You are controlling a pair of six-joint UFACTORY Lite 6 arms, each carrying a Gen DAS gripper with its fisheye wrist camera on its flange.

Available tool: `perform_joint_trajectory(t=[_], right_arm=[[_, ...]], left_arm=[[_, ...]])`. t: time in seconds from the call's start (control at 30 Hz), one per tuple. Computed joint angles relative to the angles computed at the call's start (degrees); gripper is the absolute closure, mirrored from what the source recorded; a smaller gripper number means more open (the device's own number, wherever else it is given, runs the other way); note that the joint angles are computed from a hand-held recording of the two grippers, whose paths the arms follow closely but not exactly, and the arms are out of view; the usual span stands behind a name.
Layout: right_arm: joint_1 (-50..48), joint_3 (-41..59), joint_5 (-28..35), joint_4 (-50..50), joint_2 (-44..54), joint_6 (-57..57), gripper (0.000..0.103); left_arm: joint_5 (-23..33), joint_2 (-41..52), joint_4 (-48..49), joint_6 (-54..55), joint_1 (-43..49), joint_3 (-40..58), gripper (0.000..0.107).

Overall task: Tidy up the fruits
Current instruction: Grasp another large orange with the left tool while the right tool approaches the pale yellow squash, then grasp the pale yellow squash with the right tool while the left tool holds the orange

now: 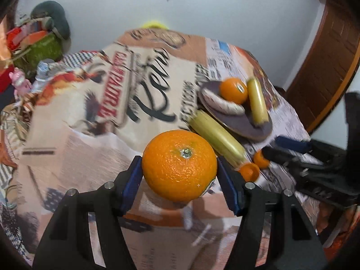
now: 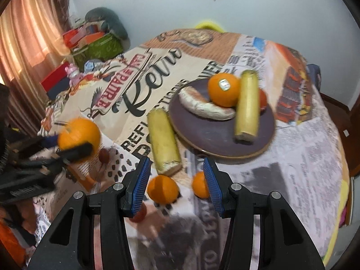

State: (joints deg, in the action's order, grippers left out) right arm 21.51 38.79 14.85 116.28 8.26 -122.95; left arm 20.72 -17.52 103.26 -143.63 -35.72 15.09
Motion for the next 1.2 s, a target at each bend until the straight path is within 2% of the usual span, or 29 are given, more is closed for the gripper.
perform_joint_trajectory(t=[0.07,0.17,0.27,0.37,0.47,0.6,0.63,0.73,0.83,1.07,1.2], right_arm=[[1.61,3.02,-0.61,-1.23,3.75,1.81,0.058],[4.09,7.26,-1.92,0.8,8.96,0.84,0.058],[5.07,11.37,-2.39,-3.36,13.88,5.69,0.056],[6.2,12.29,-3.97,2.2,15.28,0.35,0.056],[6.39,12.39,-4.43,2.5,15.58,-0.46,0.056],[6.86,15.82,-5.69,-7.5,19.19,9.47,0.06],[6.63,15.7,-4.8,-10.38,19.22,12.39,0.069],[5.98,14.4,-0.89,-18.29,18.0,19.9,0.068],[7.43,13.49,-2.03,-18.27,16.88,19.37,0.068],[8.18,18.88,-1.76,-26.46,20.18,28.11,0.066],[8.16,24.61,-0.89,-34.71,24.43,37.05,0.065]], left_arm=[[-0.42,-3.11,-1.01,2.69,2.47,-1.55,0.043],[-2.28,-5.3,3.48,0.72,7.29,-3.34,0.043],[-4.4,-3.06,16.98,-10.46,12.03,-3.82,0.043],[-4.25,-0.16,28.4,-21.04,14.15,-4.03,0.043],[-3.67,2.86,39.98,-31.84,16.09,-3.7,0.043],[-2.79,4.16,40.16,-32.6,14.98,-3.29,0.043],[-2.63,3.88,38.51,-31.17,14.33,-3.31,0.043],[-1.78,2.36,29.66,-23.0,11.95,-3.47,0.043],[-1.43,0.76,23.99,-17.81,10.61,-3.53,0.043],[-0.93,-0.76,19.87,-13.23,9.65,-3.64,0.043],[-1.3,-0.87,22.93,-15.48,10.9,-3.96,0.043]])
